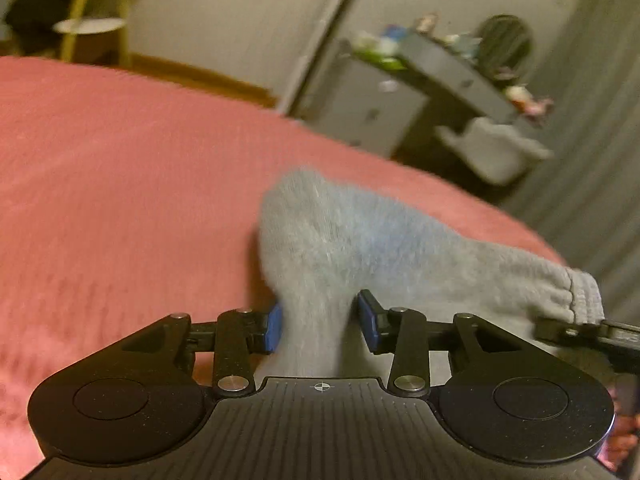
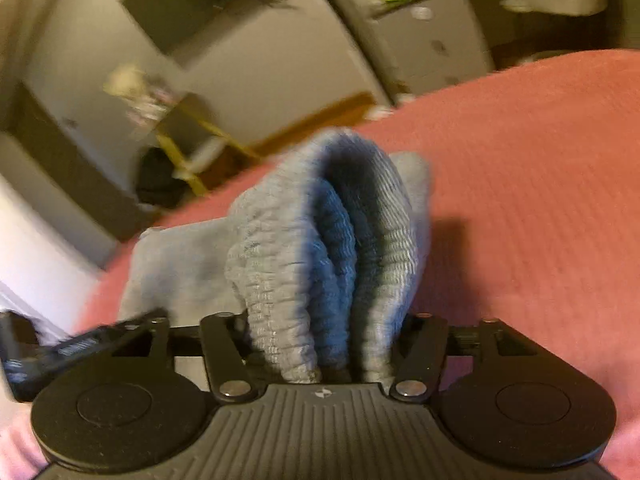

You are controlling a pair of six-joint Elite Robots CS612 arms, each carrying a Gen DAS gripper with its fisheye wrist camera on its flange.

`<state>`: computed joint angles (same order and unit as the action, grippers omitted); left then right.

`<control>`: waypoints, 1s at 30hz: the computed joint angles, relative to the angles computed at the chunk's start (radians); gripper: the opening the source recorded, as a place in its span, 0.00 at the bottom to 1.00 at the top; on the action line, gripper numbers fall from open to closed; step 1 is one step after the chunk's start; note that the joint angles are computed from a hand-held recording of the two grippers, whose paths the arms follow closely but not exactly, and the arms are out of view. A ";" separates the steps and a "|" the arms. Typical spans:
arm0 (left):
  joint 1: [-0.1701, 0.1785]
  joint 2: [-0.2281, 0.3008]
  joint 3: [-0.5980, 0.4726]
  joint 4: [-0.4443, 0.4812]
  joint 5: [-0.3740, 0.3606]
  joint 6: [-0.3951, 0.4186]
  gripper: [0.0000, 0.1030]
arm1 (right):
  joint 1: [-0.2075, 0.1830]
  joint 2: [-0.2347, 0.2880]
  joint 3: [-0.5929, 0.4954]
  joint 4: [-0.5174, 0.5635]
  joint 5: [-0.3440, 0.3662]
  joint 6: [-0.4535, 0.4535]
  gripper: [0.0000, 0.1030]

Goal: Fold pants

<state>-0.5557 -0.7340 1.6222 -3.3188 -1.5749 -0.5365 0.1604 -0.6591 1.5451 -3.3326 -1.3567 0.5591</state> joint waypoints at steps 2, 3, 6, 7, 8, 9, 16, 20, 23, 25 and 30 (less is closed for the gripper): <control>0.001 -0.018 0.046 -0.035 -0.012 -0.017 0.43 | 0.012 -0.018 0.017 0.063 -0.095 0.029 0.68; 0.006 -0.027 0.074 -0.068 -0.045 -0.054 0.45 | 0.019 -0.024 0.033 0.048 -0.139 0.041 0.68; 0.012 -0.046 0.158 -0.189 -0.121 -0.184 0.51 | 0.028 -0.047 0.128 -0.117 -0.201 0.131 0.73; 0.012 -0.051 0.183 -0.220 -0.145 -0.224 0.51 | 0.026 -0.051 0.166 -0.199 -0.185 0.199 0.74; 0.010 -0.052 0.195 -0.234 -0.160 -0.252 0.51 | 0.024 -0.050 0.195 -0.267 -0.159 0.268 0.74; 0.008 -0.055 0.216 -0.256 -0.168 -0.283 0.51 | 0.022 -0.045 0.210 -0.306 -0.128 0.330 0.74; -0.009 -0.072 0.245 -0.251 -0.162 -0.386 0.51 | 0.029 -0.026 0.218 -0.325 -0.082 0.462 0.61; -0.012 -0.063 0.247 -0.228 -0.180 -0.429 0.51 | 0.034 -0.039 0.242 -0.304 -0.084 0.540 0.57; -0.013 -0.042 0.244 -0.291 -0.157 -0.470 0.51 | 0.031 -0.020 0.240 -0.351 -0.062 0.597 0.54; -0.013 -0.032 0.237 -0.296 -0.128 -0.520 0.51 | 0.036 0.003 0.211 -0.387 -0.095 0.630 0.52; -0.009 -0.003 0.219 -0.354 -0.094 -0.596 0.35 | 0.027 0.058 0.149 -0.385 -0.105 0.768 0.25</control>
